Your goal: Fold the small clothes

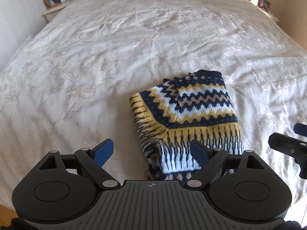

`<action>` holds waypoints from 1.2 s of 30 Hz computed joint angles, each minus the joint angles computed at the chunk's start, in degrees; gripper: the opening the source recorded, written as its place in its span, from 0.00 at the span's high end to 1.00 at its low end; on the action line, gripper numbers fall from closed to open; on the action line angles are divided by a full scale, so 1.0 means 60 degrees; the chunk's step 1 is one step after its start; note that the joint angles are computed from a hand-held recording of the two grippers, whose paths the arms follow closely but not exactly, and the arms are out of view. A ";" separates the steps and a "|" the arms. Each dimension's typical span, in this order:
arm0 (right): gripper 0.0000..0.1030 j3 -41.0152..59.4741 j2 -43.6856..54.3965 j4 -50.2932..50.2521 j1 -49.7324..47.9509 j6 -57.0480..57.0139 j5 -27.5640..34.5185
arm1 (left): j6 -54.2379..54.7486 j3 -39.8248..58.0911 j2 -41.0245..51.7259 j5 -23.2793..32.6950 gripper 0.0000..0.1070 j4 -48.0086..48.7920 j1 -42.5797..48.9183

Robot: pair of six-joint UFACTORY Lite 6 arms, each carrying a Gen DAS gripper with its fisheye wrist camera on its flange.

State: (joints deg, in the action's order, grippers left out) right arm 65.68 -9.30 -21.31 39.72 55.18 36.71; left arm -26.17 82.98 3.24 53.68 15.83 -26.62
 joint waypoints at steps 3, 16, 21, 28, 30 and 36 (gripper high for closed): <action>0.00 -0.0150 -0.0268 -0.0030 0.0074 0.0004 0.0085 | -0.0581 -0.0195 -0.0315 0.0144 0.19 0.0355 -0.0321; 0.00 -0.0297 -0.0902 -0.0408 0.0526 0.0061 0.0347 | -0.2037 -0.0526 -0.1138 0.0433 0.19 0.0432 -0.1077; 0.00 -0.0343 -0.1084 -0.0573 0.0712 0.0232 0.0459 | -0.2334 -0.0455 -0.1217 0.0709 0.20 0.0542 -0.1320; 0.00 -0.0453 -0.1308 -0.0867 0.1018 0.0624 0.0624 | -0.3284 -0.0058 -0.1042 0.1627 0.21 0.1563 -0.2005; 0.00 -0.0465 -0.1350 -0.0908 0.1078 0.0673 0.0672 | -0.3455 0.0029 -0.1023 0.1819 0.22 0.1818 -0.2141; 0.00 -0.0494 -0.1435 -0.1047 0.1188 0.0861 0.0775 | -0.3648 0.0486 -0.0643 0.2544 0.22 0.2286 -0.2499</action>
State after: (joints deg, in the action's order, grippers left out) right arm 62.71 -17.91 -27.60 46.85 60.35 41.36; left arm -48.06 85.89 -0.62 68.94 29.55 -41.62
